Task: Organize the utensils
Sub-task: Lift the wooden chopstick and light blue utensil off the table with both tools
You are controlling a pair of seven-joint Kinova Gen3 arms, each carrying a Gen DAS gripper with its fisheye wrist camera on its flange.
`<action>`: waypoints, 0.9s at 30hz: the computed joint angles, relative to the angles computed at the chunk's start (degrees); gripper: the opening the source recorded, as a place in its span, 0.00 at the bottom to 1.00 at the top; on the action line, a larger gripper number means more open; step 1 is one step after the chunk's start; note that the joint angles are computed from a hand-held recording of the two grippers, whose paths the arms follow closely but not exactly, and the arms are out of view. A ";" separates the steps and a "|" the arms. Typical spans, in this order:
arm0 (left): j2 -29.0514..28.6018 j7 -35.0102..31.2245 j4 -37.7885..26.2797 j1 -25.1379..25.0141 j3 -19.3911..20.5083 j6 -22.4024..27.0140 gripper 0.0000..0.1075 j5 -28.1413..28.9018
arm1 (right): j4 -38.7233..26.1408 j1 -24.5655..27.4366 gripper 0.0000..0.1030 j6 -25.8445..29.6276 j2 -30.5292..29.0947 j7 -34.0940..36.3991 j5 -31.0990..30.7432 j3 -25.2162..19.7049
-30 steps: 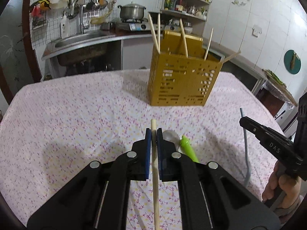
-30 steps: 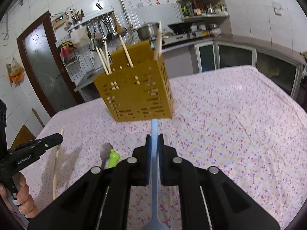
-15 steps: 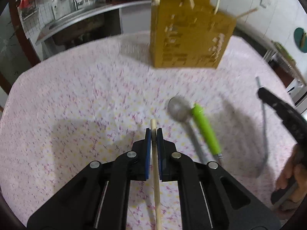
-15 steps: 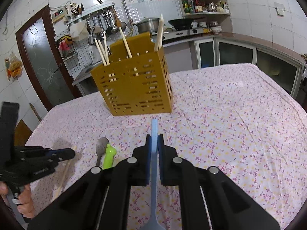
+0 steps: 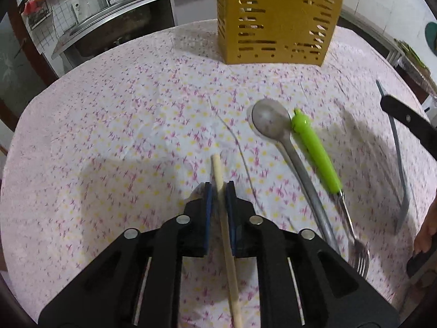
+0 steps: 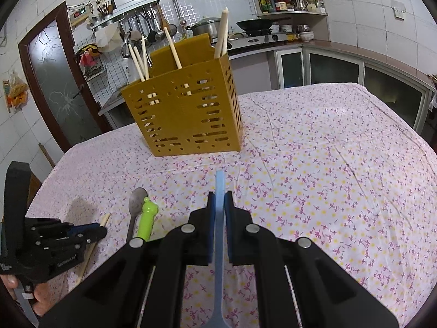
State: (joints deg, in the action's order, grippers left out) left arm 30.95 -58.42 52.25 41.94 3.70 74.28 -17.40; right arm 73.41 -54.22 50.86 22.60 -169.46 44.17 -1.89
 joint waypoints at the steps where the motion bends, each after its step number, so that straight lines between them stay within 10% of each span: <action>1: -0.08 -0.18 0.23 0.37 -0.12 0.08 0.12 -0.44 | -0.16 0.08 0.07 0.09 0.20 0.32 -0.17 -0.11; 11: -1.73 0.20 3.21 -1.14 0.82 -2.59 0.31 1.66 | 0.09 0.06 0.07 -0.17 0.10 -0.26 -0.31 0.06; 16: 0.33 -0.04 0.80 2.09 -0.84 0.48 0.83 -0.59 | 0.13 0.09 0.07 -0.19 0.08 -0.14 -0.31 0.07; 21: -0.81 -0.51 2.19 -0.67 1.06 -0.66 0.74 1.69 | 0.62 0.27 0.07 -0.49 -0.19 -1.02 -0.17 0.08; 27: -1.46 0.18 2.16 0.98 0.66 -0.18 0.16 -0.06 | 0.11 0.14 0.07 0.08 0.07 -0.87 -0.12 0.03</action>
State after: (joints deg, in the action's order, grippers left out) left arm 29.49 -58.24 54.41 42.92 4.35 74.11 -17.46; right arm 73.52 -54.08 50.94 22.67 -170.34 44.05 -1.85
